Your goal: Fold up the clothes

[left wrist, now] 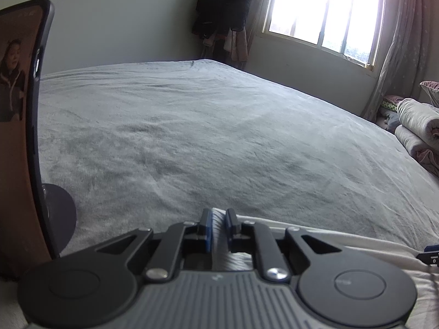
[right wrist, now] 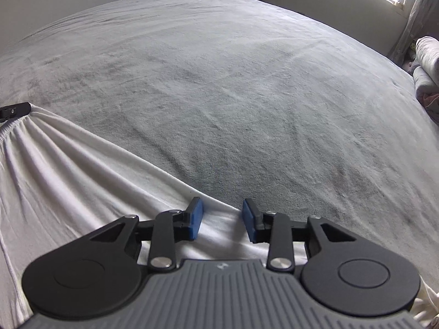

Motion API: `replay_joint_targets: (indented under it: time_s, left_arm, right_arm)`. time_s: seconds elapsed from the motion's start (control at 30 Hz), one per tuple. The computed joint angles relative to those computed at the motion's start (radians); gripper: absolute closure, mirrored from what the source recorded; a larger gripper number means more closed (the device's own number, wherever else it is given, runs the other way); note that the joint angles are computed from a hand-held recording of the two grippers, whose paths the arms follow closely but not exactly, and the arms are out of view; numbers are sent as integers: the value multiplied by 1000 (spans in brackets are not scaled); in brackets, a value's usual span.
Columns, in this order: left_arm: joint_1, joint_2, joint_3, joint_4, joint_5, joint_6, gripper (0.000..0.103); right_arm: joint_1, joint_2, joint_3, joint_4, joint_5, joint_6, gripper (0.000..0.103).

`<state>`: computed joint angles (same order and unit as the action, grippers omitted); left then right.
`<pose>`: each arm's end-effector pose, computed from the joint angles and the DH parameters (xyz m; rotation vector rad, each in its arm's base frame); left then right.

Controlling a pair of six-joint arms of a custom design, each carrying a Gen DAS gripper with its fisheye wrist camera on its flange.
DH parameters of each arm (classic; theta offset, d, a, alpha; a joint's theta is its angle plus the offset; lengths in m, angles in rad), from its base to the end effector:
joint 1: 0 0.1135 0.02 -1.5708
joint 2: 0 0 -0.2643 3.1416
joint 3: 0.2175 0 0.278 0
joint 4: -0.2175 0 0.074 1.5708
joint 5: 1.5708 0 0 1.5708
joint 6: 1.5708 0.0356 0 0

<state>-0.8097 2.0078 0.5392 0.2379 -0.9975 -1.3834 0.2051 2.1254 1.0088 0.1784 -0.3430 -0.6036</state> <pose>0.1943 -0.1607 0.0011 -0.7843 1.9632 0.2020 0.3850 0.0923 0.0339 -1.0899 2.1945 0.2568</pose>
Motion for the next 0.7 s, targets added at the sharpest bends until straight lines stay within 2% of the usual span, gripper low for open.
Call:
replay_joint_targets:
  time_s: [0.07,0.13,0.27,0.33,0.4,0.47,0.57,0.7]
  left_arm:
    - [-13,-2,-6,7,-23,-8,96]
    - [-29,-1,2,-23,-56,-38,98]
    - [-70,20,57,-174,-151,-162,98]
    - [-87,44,110,-301,-193,-246,98]
    - [-88,57,142,-369,-200,-274,98]
    - [-65,47,132,-322,-159,-213,98]
    - [4,22,93,-204,-29,-94,94]
    - [8,12,62,-137,-7,-64,88]
  right_arm:
    - [25,-20,-60,75,32,-22,97]
    - [45,-32,-113,175,72,-27,100]
    - [38,-54,-246,487,90,42,101]
    - [38,-48,-272,575,92,64,101]
    - [52,-17,-273,639,110,59,102]
    - [71,17,-231,603,134,55,102]
    - [97,81,-164,551,180,49,102]
    - [112,103,-184,609,214,45,96]
